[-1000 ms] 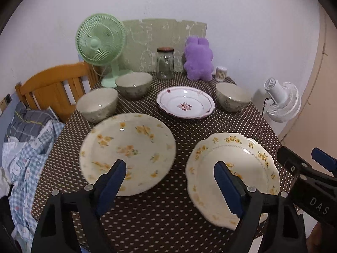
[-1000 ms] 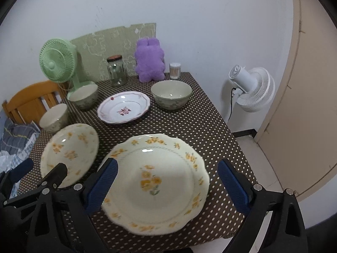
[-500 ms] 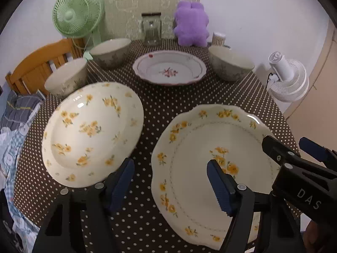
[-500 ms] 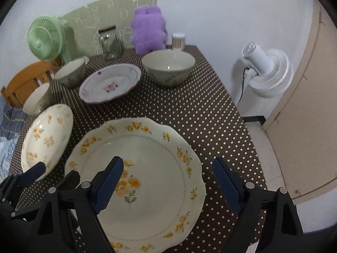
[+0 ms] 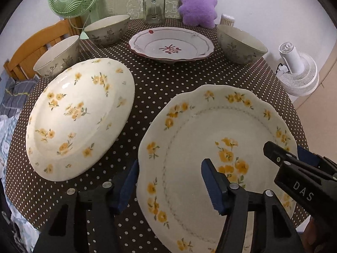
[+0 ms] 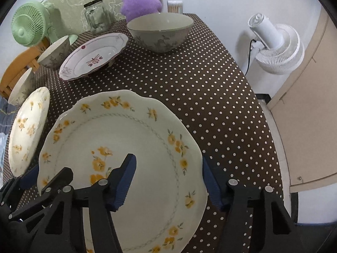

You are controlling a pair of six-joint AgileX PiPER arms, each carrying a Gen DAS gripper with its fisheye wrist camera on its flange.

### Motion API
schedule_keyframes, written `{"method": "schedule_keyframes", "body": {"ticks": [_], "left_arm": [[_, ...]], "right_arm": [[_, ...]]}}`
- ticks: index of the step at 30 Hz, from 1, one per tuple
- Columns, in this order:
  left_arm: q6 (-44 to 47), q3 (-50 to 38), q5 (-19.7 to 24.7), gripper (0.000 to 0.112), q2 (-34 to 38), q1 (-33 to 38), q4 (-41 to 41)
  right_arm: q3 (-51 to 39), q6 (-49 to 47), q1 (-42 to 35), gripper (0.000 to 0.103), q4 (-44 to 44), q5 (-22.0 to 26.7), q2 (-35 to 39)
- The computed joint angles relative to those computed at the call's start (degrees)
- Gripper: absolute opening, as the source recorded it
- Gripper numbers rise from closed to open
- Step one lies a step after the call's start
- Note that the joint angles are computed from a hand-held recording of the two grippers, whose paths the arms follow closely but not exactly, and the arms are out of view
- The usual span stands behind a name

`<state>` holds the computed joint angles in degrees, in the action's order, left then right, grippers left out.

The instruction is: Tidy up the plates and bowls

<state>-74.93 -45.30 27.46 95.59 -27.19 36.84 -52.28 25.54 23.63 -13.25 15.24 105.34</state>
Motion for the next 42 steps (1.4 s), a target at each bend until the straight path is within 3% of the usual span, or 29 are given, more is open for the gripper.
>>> {"method": "schedule_keyframes", "body": {"ticks": [7, 28, 31, 37, 42], "left_arm": [[1.12, -2.32, 1.35, 0.059, 2.20, 0.33, -0.95], [4.16, -8.21, 5.19, 0.059, 6.93, 2.43, -2.56], [3.71, -8.66, 6.45, 0.062, 6.69, 1.91, -3.09], [0.96, -9.86, 11.68, 0.082, 5.14, -1.32, -2.08], [-0.68, -9.32, 14.01, 0.086, 2.69, -2.11, -1.09]], "right_arm": [[-2.05, 1.99, 0.82, 0.063, -3.70, 2.04, 1.58], [-7.74, -9.27, -1.06, 0.059, 6.01, 4.17, 4.53], [-7.86, -15.14, -1.99, 0.059, 10.87, 4.21, 4.47], [-7.46, -26.12, -4.17, 0.060, 20.23, 4.90, 3.10], [-5.96, -29.07, -4.09, 0.073, 23.09, 4.12, 0.18]]}}
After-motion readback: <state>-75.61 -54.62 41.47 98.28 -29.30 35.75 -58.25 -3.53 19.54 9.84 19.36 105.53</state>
